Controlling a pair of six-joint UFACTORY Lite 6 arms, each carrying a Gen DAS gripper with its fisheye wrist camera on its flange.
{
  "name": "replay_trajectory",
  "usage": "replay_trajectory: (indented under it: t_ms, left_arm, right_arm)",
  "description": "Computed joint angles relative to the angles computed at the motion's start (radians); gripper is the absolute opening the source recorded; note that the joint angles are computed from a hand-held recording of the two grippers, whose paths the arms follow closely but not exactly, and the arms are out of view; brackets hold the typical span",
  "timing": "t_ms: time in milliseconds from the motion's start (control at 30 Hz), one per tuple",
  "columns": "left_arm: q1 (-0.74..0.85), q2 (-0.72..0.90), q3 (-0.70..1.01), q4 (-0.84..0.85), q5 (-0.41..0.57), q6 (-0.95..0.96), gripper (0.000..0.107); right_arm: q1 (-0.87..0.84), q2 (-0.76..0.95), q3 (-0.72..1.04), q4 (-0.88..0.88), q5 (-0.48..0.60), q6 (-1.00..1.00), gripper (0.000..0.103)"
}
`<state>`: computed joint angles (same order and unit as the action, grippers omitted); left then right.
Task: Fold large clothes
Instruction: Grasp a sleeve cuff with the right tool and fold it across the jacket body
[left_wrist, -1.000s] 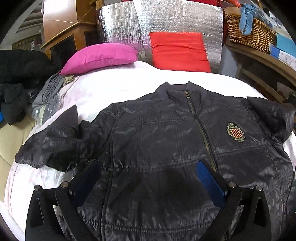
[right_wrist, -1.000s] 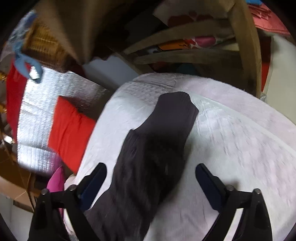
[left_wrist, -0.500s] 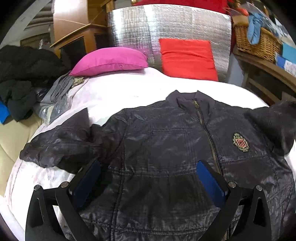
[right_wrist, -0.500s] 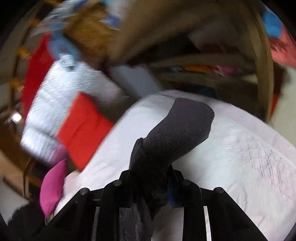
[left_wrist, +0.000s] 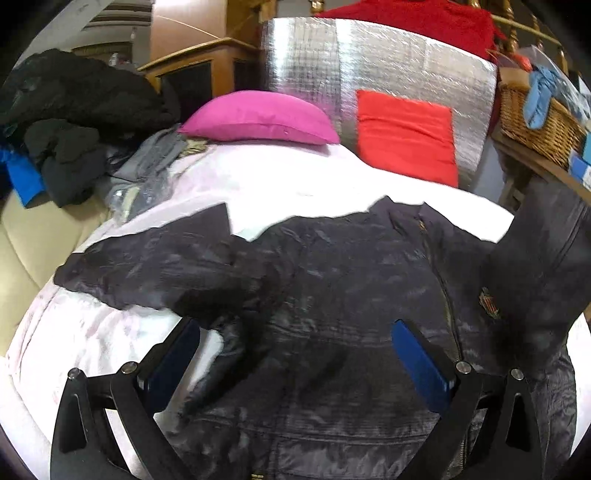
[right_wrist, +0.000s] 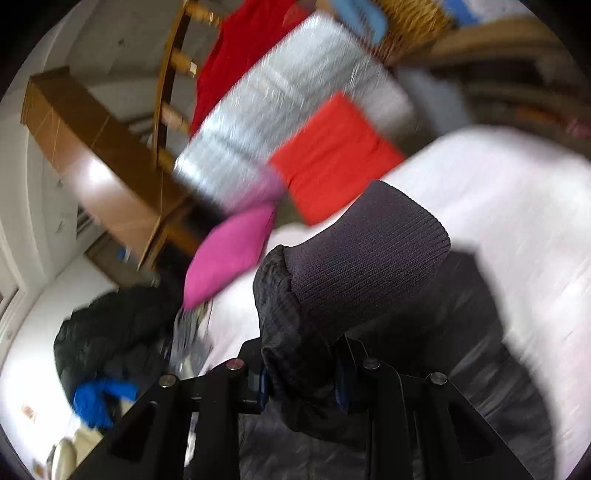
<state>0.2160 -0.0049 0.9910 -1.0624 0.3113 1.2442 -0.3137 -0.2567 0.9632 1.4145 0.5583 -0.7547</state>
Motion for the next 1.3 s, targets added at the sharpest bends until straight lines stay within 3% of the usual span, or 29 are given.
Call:
replay_trajectory:
  t_ms: [167,200,233,300,467,533,767,933,1133,1233,1267,1300]
  left_arm:
    - [0.05,0.047,0.041,-0.012,0.022,-0.01,0.103]
    - [0.051,0.06,0.05,0.012,0.024,-0.035,0.103]
    - [0.05,0.069,0.059,0.039,0.028,-0.058,0.103]
    - [0.05,0.082,0.07,0.052,0.033,-0.066,0.103]
    - [0.068,0.066,0.07,-0.004,0.083,-0.034,0.103]
    - [0.068,0.062,0.072,-0.002,0.115,-0.05,0.103]
    - [0.055,-0.001,0.025,-0.094,0.197,0.048,0.103]
    - [0.026,0.033,0.05,0.007,0.144,-0.024,0.103]
    - [0.096,0.11,0.11,0.034,0.142,-0.03,0.103]
    - [0.14,0.192,0.185,0.077,0.207,-0.098,0.103]
    - [0.162,0.226,0.217,0.073,0.254,-0.117,0.099]
    - [0.173,0.245,0.234,0.071,0.283,-0.13,0.088]
  right_arm:
    - [0.159,0.236,0.06,0.128,-0.01,-0.113,0.034]
    - [0.184,0.268,0.07,0.141,-0.01,-0.125,0.039]
    - [0.208,0.292,0.068,0.152,-0.004,-0.137,0.06]
    - [0.228,0.368,0.103,0.142,0.048,-0.126,0.077]
    - [0.179,0.3,0.018,0.196,0.207,-0.206,0.078]
    - [0.141,0.215,-0.049,0.198,0.222,-0.22,0.078]
    - [-0.059,0.014,-0.183,0.029,0.109,-0.029,0.078]
    - [-0.215,0.099,-0.152,-0.055,0.135,0.033,0.077]
    - [-0.287,0.189,-0.063,-0.122,0.009,0.065,0.077]
    - [-0.259,0.288,0.033,-0.226,-0.057,0.119,0.077]
    - [-0.248,0.322,0.059,-0.242,-0.067,0.124,0.077]
    - [-0.233,0.364,0.09,-0.255,-0.073,0.137,0.077]
